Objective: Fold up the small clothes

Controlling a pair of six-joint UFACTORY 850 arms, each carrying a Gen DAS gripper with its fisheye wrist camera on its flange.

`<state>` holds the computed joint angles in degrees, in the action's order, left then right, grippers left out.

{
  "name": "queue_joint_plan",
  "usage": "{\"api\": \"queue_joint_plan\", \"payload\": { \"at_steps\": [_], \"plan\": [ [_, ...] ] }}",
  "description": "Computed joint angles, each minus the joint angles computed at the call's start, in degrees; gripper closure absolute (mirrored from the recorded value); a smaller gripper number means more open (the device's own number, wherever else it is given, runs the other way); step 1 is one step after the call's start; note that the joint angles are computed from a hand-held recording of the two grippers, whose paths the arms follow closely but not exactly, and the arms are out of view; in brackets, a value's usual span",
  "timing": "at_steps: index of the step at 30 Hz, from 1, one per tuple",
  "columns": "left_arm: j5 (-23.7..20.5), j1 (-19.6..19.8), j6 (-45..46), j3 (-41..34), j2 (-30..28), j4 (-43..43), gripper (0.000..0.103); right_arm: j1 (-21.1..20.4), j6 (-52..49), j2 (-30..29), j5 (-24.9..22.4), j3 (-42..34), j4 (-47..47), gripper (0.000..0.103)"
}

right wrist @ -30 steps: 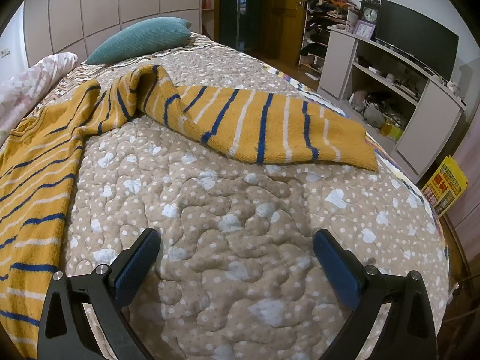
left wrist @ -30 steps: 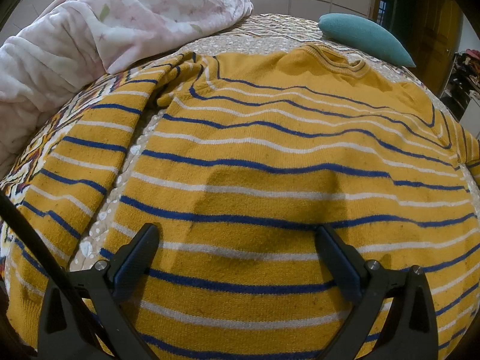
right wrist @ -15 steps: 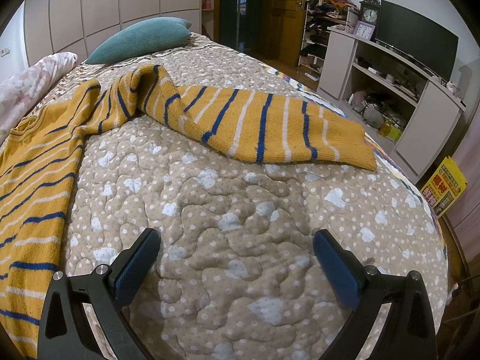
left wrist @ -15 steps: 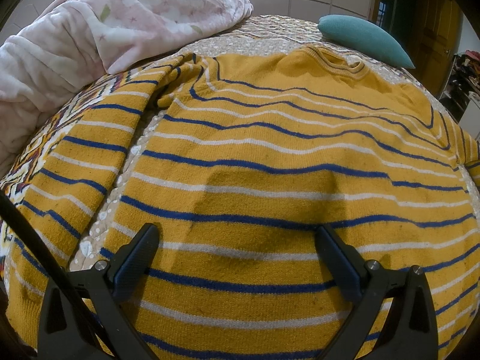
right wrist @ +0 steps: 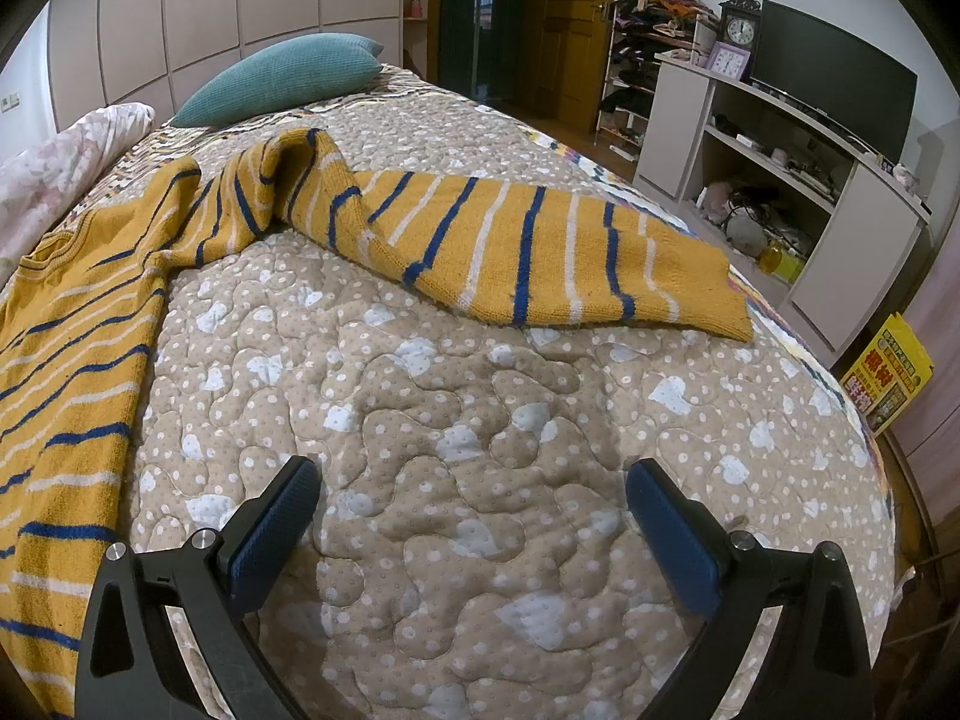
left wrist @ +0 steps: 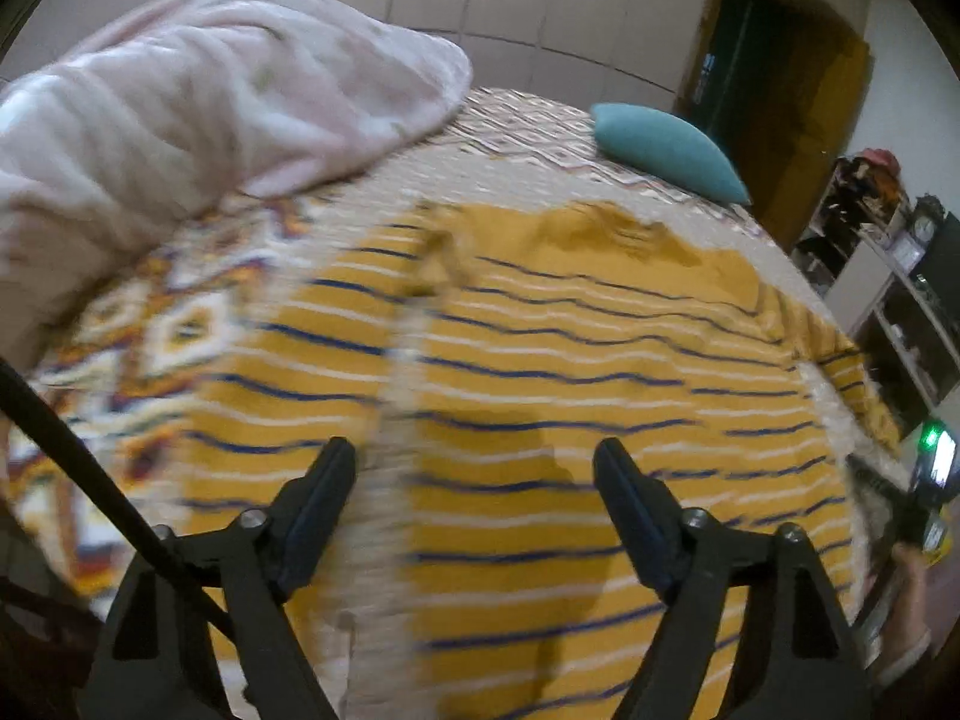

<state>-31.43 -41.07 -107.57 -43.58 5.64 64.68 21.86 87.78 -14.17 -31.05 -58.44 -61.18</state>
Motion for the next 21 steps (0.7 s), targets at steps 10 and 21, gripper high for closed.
{"api": "queue_joint_plan", "payload": {
  "at_steps": [10,21],
  "plan": [
    [1.1,3.4,10.4,8.8,3.3,-6.4,0.062,0.4,0.2,-0.1,-1.4,0.0,-0.6,0.0],
    [6.0,32.0,14.9,11.5,18.6,-14.4,0.093,1.3,0.5,-1.3,-3.6,-1.0,-1.5,0.0]
  ]
}}
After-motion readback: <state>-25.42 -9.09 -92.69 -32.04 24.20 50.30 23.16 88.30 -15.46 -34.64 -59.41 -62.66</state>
